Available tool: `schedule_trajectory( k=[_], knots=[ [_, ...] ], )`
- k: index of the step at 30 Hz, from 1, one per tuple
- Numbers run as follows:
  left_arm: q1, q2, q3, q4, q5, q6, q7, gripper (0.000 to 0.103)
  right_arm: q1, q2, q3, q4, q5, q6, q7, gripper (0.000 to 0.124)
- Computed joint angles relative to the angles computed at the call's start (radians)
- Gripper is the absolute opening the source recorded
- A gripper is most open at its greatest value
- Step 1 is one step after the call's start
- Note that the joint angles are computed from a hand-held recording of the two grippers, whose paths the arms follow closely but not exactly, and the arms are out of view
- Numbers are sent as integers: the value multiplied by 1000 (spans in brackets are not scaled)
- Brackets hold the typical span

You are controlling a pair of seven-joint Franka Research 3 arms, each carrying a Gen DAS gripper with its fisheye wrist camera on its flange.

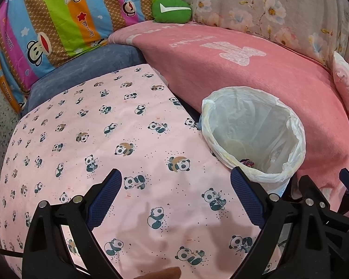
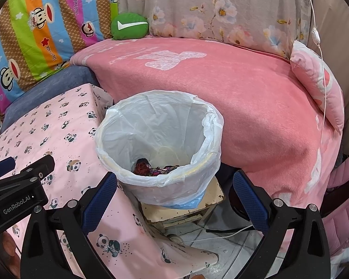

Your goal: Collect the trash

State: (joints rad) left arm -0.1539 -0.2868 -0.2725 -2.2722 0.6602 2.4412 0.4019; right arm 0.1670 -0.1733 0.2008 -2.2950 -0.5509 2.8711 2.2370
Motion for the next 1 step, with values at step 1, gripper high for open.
schedule_trajectory(
  k=[1],
  knots=[
    [0, -1, 1, -1, -1, 2, 1, 90, 0, -1, 0, -1, 0, -1, 1, 97]
  ],
)
